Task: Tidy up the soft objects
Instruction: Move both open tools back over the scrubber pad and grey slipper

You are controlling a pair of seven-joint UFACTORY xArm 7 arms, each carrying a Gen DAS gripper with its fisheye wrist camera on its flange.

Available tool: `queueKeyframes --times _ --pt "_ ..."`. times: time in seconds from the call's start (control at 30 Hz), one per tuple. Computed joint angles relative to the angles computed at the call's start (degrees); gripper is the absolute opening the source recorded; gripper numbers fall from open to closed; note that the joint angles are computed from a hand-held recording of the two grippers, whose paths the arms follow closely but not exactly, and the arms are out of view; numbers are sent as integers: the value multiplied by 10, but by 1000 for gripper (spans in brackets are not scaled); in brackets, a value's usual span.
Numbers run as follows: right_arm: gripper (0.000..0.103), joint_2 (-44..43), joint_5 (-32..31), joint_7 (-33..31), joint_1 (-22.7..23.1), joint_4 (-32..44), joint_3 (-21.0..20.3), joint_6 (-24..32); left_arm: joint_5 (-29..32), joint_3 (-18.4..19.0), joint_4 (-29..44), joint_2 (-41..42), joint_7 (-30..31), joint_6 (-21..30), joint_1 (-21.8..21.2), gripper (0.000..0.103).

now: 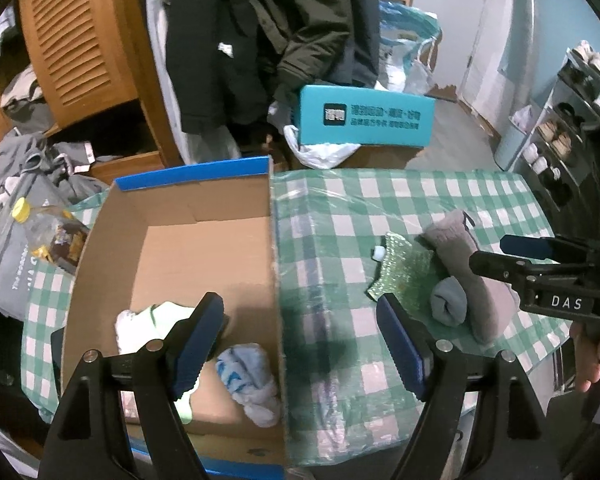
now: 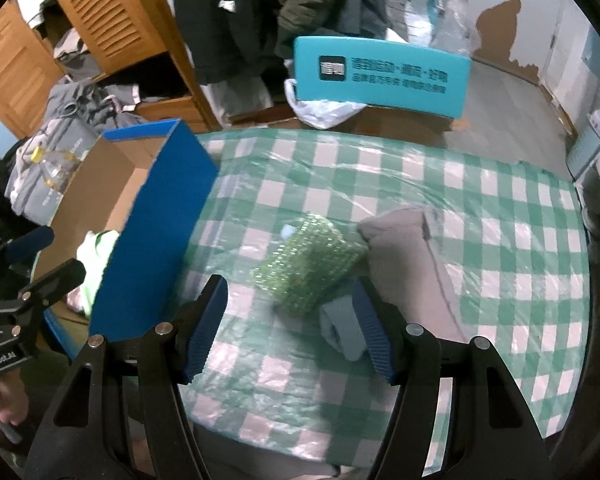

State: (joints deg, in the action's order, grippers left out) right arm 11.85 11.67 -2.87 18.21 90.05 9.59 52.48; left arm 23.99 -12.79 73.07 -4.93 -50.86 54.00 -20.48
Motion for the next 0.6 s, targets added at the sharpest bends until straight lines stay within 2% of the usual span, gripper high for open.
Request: queueKeyframes --times 0.6 --pt "65 -2 -20 8 -30 -47 -20 -3 -18 22 113 129 41 23 -52 81"
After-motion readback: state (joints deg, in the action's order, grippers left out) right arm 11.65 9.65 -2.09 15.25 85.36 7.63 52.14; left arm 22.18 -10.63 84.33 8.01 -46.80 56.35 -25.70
